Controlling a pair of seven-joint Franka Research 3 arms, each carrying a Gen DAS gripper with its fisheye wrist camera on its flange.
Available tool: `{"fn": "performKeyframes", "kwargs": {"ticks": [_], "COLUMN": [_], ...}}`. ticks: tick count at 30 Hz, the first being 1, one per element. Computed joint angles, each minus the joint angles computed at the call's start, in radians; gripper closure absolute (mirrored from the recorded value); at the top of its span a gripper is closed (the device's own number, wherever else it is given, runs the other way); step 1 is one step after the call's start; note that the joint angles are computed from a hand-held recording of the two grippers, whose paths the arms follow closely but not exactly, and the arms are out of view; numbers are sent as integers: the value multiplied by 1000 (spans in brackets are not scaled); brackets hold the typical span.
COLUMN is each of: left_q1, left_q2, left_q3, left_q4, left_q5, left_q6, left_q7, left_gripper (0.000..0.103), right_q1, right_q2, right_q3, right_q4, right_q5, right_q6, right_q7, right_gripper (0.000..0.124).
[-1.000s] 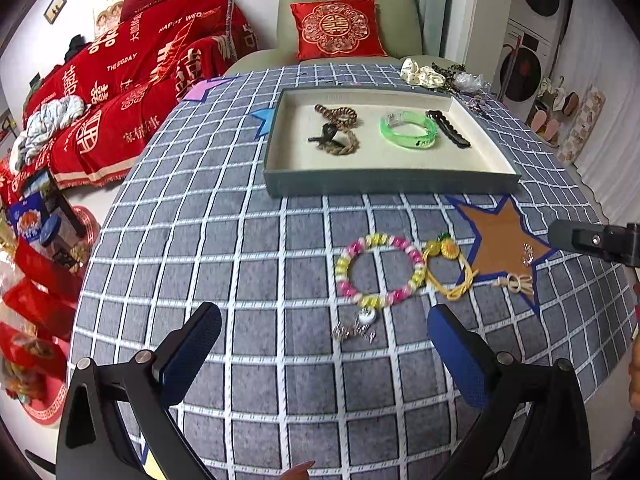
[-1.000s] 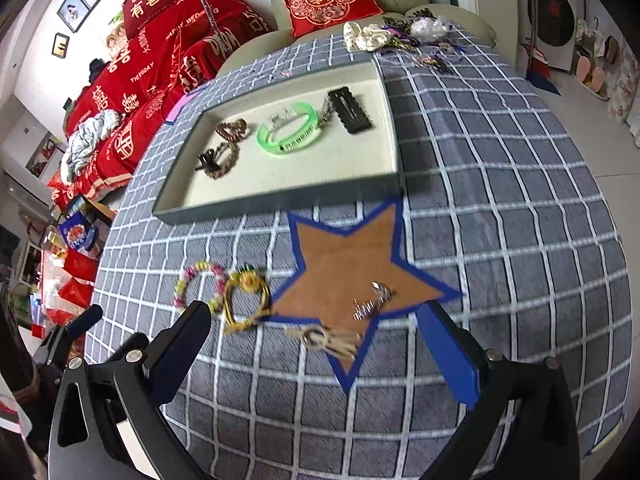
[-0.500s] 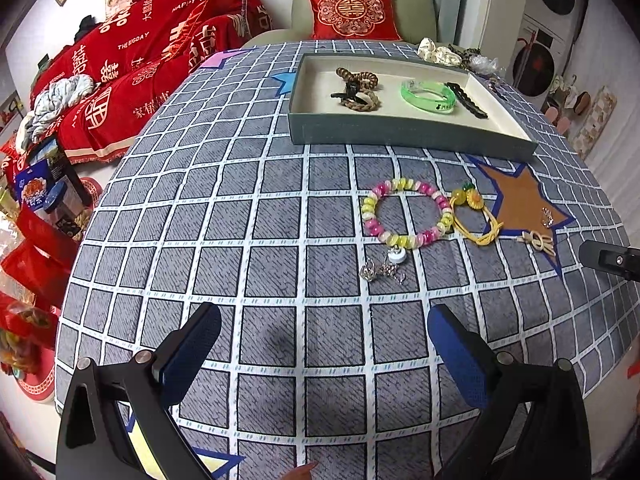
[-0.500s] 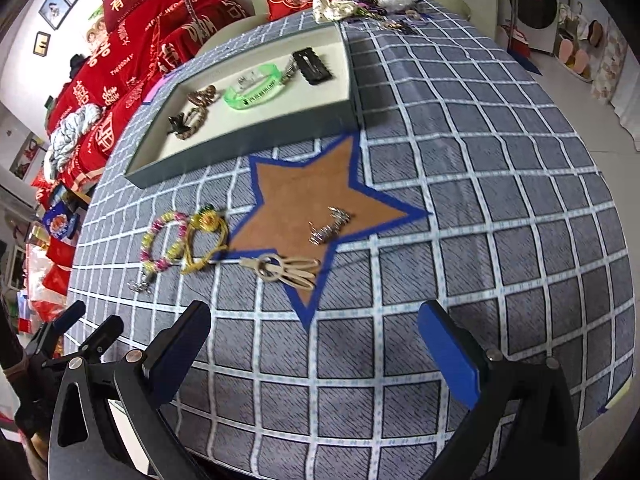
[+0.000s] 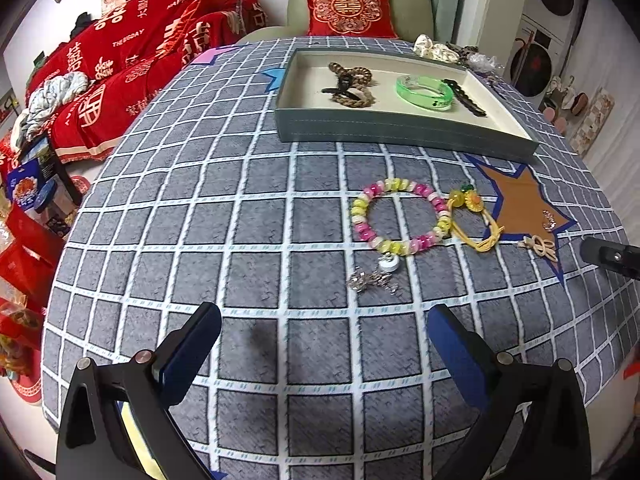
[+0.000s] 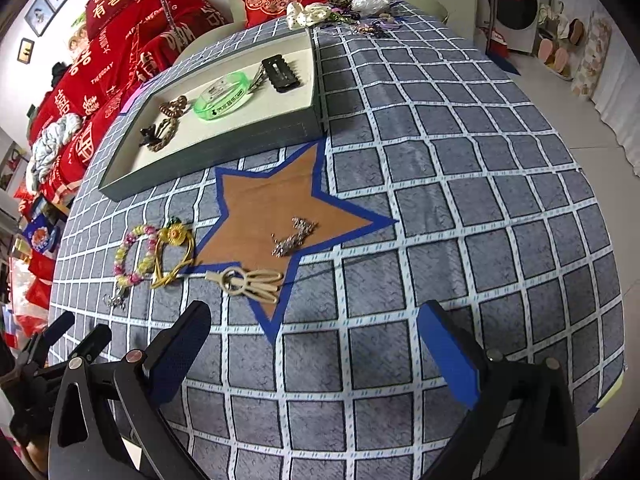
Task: Organize jewelry
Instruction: 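Grasp the silver charm with the left tool while the right tool grasps the silver brooch on the star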
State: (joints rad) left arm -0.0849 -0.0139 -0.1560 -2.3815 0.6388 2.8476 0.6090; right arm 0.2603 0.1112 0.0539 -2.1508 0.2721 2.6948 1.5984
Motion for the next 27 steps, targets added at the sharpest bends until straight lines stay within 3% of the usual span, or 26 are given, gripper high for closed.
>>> {"fn": "performKeyframes", "kwargs": {"ticks": [8, 10, 13, 18, 22, 27], "left_q1": [-9, -11, -16, -27, -34, -40], "left_q2": [33, 39, 53, 83, 95, 97], "left_q3": [3, 5, 5, 11, 13, 13], "left_q4": [43, 47, 59, 78, 87, 85], "left_q5": [64, 67, 51, 27, 14, -4], "left_q6": [-12, -9, -14, -13, 0, 27], "left_q7": [-42, -43, -18, 12, 34, 66], "left_gripper": [3, 3, 20, 20, 20, 31], "right_q1": [16, 23, 37, 73, 105, 115], "right_q2": [47, 59, 89, 119, 131, 130], "right_q3": [-12, -16, -25, -51, -74, -79], "right_q4": [47, 58, 85, 112, 122, 112], "right_q5": [-81, -109, -163, -277, -386, -454], "right_q6": [6, 10, 9, 22, 30, 56], "right_q7": [48, 65, 95, 160, 218, 249], "right_gripper": [22, 27, 33, 43, 44, 54]}}
